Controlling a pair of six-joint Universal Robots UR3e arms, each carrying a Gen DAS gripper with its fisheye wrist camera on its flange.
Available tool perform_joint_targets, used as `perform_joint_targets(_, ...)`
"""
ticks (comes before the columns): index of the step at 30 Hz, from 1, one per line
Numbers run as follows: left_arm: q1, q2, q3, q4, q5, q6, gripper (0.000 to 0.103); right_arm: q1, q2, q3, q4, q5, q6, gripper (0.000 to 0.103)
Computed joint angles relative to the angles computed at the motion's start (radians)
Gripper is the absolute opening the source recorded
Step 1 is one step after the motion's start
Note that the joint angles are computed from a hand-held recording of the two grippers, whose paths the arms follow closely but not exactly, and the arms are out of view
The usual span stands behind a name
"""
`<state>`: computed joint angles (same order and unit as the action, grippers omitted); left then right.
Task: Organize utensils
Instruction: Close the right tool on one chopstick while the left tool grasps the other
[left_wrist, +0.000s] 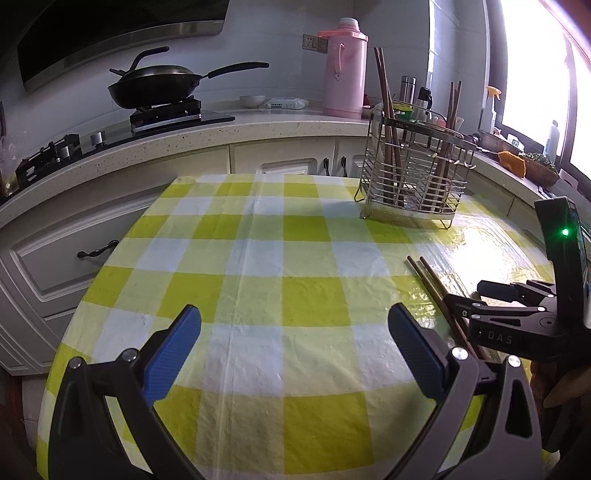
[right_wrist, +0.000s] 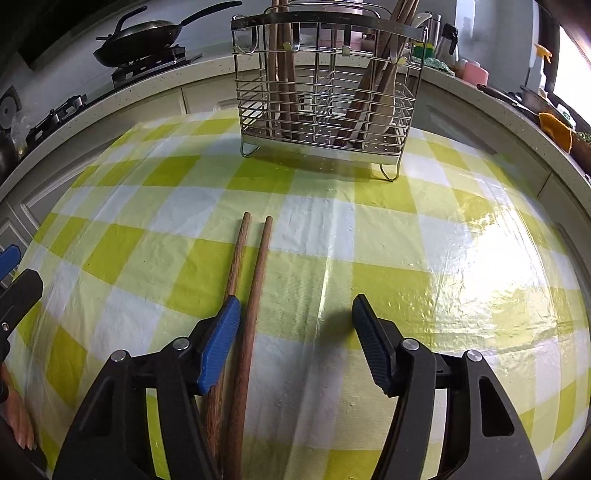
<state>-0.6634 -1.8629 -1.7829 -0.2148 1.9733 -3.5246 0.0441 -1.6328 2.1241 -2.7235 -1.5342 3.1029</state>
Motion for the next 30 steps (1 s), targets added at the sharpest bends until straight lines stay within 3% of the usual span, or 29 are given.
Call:
perform_joint_targets(7, -0.004, -0.007, 0.013, -0.019, -0.009, -0.009, 0.098, 0.006, 0.017, -0.032, 0.019, 0.03, -0.045, 0.03)
perform_joint_targets(9, -0.005, -0.012, 0.027, -0.037, -0.019, -0.016, 0.098, -0.007, 0.012, -0.028, 0.02, 0.039, -0.06, 0.011)
perform_joint_targets(16, -0.038, -0.1, 0.194, -0.192, -0.031, -0.043, 0.098, -0.181, -0.135, 0.103, 0.032, 0.135, -0.132, 0.008)
perform_joint_targets(22, -0.092, -0.285, 0.527, -0.399, -0.031, -0.046, 0.095, -0.405, -0.311, 0.219, 0.116, 0.255, -0.229, 0.008)
perform_joint_targets(27, -0.121, -0.486, 0.892, -0.615, -0.067, -0.029, 0.076, -0.535, -0.409, 0.264, 0.206, 0.344, -0.304, 0.008)
perform_joint_targets(30, -0.133, -0.615, 1.139, -0.782, -0.081, -0.024, 0.057, -0.568, -0.428, 0.269, 0.237, 0.371, -0.332, 0.009)
